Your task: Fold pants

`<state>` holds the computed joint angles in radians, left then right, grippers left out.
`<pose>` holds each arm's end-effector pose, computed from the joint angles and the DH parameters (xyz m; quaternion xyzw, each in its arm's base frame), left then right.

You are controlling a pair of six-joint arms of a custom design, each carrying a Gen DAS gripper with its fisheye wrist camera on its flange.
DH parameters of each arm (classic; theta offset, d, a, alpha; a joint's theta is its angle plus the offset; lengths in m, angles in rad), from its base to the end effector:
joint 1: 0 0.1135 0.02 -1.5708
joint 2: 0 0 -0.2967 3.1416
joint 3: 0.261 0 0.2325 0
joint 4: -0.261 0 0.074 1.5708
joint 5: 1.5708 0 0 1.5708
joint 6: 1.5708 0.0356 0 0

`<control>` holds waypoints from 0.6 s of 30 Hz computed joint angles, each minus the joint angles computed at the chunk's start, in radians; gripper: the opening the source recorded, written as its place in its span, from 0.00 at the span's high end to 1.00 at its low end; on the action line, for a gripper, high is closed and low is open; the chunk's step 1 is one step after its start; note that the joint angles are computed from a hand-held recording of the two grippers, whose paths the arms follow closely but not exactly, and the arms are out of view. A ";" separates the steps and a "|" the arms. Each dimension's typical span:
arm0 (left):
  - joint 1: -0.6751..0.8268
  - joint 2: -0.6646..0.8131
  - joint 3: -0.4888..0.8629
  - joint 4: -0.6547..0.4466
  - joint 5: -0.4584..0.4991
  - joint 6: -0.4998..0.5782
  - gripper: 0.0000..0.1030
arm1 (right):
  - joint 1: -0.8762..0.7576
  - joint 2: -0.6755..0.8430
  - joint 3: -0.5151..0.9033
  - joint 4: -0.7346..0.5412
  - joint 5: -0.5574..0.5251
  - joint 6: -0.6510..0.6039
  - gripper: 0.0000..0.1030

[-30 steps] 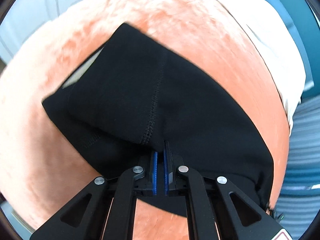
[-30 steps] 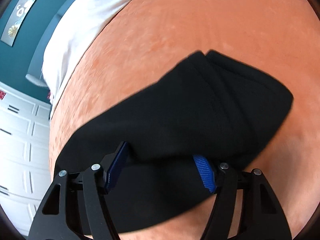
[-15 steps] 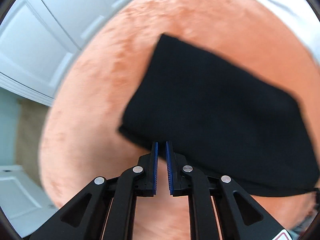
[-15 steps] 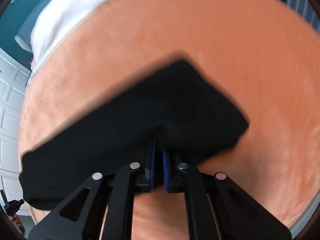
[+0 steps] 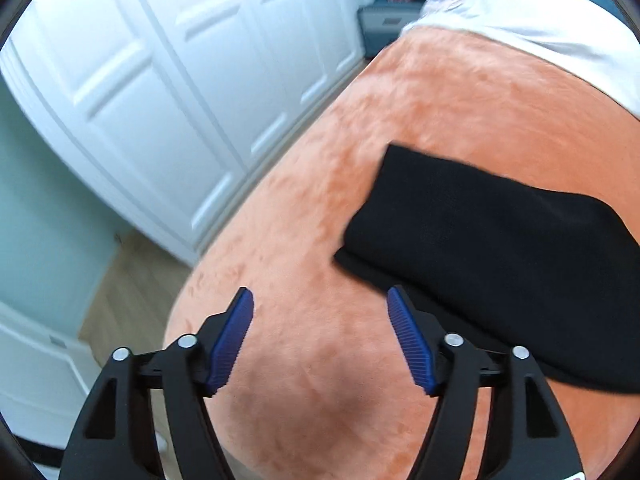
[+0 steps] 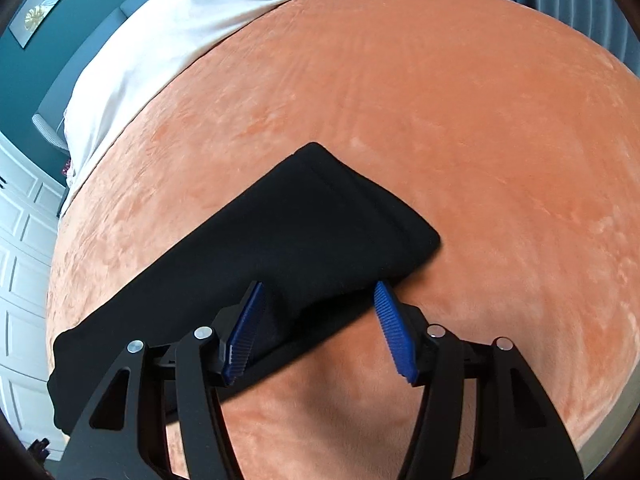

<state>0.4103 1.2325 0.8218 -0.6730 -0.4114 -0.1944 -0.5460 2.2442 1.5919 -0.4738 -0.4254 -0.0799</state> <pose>0.1790 0.0934 0.2645 -0.3299 0.8923 0.2225 0.2133 0.4057 -0.2293 0.1607 0.1749 0.9384 0.1295 0.2685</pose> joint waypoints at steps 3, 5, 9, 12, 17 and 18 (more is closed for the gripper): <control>-0.219 -0.020 0.008 -0.069 -0.092 -0.132 0.24 | 0.027 0.032 0.034 0.000 0.059 0.027 0.51; -0.335 -0.013 0.019 -0.117 -0.115 -0.208 0.21 | 0.044 0.035 0.043 -0.014 0.076 0.016 0.91; -0.547 0.055 0.029 -0.198 -0.238 -0.375 0.21 | 0.039 -0.123 -0.125 0.129 0.081 -0.009 0.92; -0.582 0.083 0.000 -0.193 -0.210 -0.432 0.20 | 0.062 -0.077 -0.125 0.129 0.247 -0.108 0.89; -0.585 0.079 -0.067 -0.217 -0.243 -0.483 0.19 | 0.105 -0.213 -0.324 0.301 0.424 -0.104 0.75; -0.578 0.066 -0.085 -0.214 -0.251 -0.481 0.19 | 0.118 -0.268 -0.383 0.344 0.435 -0.089 0.74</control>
